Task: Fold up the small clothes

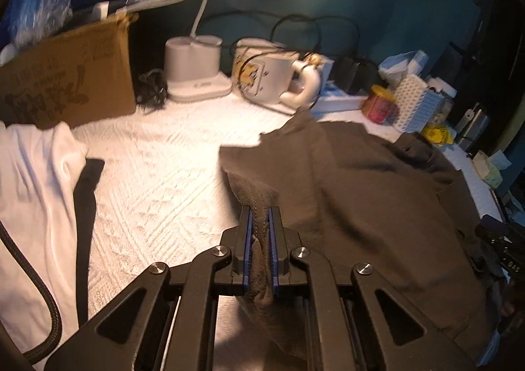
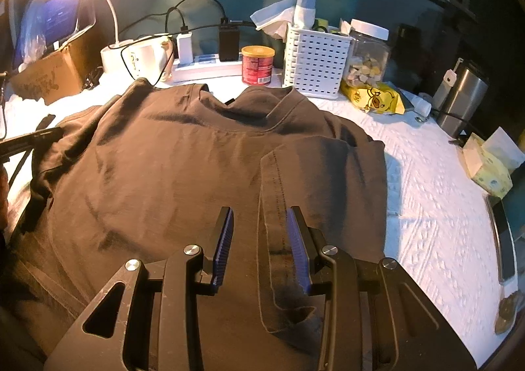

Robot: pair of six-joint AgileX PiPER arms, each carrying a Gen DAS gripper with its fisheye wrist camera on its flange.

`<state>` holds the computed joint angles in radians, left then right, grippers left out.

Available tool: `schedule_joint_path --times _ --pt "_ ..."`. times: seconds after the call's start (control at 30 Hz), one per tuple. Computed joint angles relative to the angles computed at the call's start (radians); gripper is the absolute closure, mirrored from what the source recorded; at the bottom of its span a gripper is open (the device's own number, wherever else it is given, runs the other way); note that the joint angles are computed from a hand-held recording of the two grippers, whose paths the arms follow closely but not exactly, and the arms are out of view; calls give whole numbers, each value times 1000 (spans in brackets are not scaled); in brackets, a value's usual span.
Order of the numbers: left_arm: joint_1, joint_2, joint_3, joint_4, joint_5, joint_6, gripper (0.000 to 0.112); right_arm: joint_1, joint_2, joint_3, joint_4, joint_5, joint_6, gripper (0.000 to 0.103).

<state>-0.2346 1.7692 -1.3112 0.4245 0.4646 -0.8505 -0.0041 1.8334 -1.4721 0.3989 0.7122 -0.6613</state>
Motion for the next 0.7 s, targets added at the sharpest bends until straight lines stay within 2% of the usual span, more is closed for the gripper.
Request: schedule_joint_path --times 0.2,0.37,0.57,0.7 --pt "-59 -2 -57 36 31 -18 105 -45 -15 18 74 2 -63 67" --pt "-120 45 -144 20 71 22 105 -107 -35 36 148 11 -137 67" --pt "-174 147 -272 -62 119 113 105 -198 -46 63 217 16 -201 67" --pt "-205 235 -377 -123 179 176 106 -259 -39 75 247 23 -230 67"
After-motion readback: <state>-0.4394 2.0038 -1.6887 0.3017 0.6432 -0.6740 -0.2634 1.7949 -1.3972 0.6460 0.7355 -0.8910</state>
